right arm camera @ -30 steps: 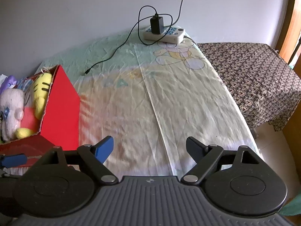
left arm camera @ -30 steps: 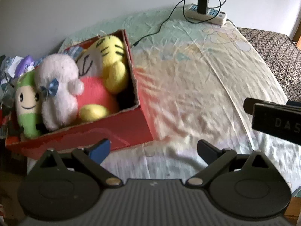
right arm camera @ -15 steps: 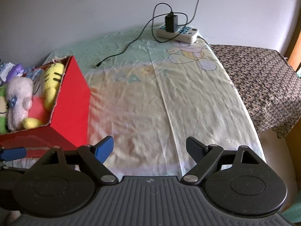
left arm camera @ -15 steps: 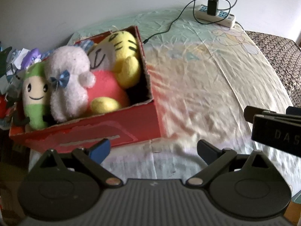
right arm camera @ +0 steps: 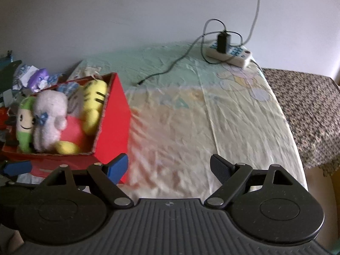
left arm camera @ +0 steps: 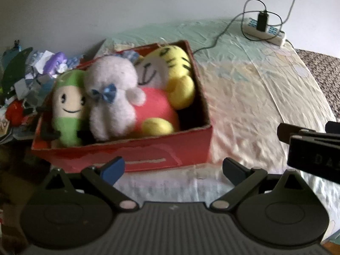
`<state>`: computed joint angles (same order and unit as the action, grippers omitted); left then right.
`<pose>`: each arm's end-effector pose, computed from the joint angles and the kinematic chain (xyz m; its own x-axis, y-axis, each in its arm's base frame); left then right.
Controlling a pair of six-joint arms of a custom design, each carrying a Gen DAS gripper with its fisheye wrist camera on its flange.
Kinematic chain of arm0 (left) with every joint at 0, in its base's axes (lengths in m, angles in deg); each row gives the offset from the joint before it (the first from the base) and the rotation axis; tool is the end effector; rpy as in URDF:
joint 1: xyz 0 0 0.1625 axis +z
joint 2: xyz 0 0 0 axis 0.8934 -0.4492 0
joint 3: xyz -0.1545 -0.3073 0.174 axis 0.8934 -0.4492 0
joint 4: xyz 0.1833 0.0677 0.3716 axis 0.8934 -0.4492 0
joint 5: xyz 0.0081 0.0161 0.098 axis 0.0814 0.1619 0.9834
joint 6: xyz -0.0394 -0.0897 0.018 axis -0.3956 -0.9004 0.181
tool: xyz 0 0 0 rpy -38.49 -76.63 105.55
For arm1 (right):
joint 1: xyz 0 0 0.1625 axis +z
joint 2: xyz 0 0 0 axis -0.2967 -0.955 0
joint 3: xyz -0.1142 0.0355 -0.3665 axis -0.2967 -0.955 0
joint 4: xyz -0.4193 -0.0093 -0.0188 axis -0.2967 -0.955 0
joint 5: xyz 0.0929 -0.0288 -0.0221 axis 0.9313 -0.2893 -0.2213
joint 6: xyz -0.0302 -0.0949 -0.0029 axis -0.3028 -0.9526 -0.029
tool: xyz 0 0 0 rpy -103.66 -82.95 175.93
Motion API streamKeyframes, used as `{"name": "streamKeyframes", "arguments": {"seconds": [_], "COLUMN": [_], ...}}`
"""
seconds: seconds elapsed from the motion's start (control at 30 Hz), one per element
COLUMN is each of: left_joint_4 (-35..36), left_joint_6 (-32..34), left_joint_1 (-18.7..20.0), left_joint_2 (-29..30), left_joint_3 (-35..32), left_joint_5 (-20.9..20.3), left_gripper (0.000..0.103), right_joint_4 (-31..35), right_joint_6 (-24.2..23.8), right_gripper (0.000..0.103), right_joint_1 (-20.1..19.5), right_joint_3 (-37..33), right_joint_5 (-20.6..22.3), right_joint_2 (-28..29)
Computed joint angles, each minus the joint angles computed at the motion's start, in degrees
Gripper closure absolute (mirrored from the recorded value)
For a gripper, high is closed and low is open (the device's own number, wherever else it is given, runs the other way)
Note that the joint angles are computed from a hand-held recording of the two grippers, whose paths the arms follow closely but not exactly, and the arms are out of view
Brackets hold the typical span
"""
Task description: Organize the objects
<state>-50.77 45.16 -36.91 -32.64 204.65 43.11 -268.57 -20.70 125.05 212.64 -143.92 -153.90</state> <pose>-0.3186 -0.3871 0.0464 -0.5554 0.3522 -0.7533 0.6318 0.7677 -0.1068 0.1615 -0.3250 0.2172 -0.7426 0.3094 0.5940 -0.2386 0.7065 -0.6663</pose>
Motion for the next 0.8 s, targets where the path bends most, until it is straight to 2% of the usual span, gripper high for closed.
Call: {"name": "streamKeyframes", "arguments": {"seconds": [0.2,0.37,0.8], "left_joint_4": [2.6,4.4,2.8], "left_joint_6": [-2.8,-3.9,4.7], "left_joint_1": [0.6,1.4,6.7], "left_joint_2": [-2.4,-4.8,-10.2], "left_joint_3": [0.1,0.5,0.3], "left_joint_5": [2.5,5.1,8.8], "left_gripper": [0.004,0.004,0.004], "right_joint_4": [0.4,2.5,4.0], "right_joint_6": [-2.0,-1.0,4.4], "right_gripper": [0.017,0.017,0.016], "right_joint_1": [1.4,3.0,6.8], "right_joint_3": [-2.4,-5.1,-12.5], "right_joint_5": [1.7,3.1,1.4], "right_joint_2": [2.2,4.3,13.5]}}
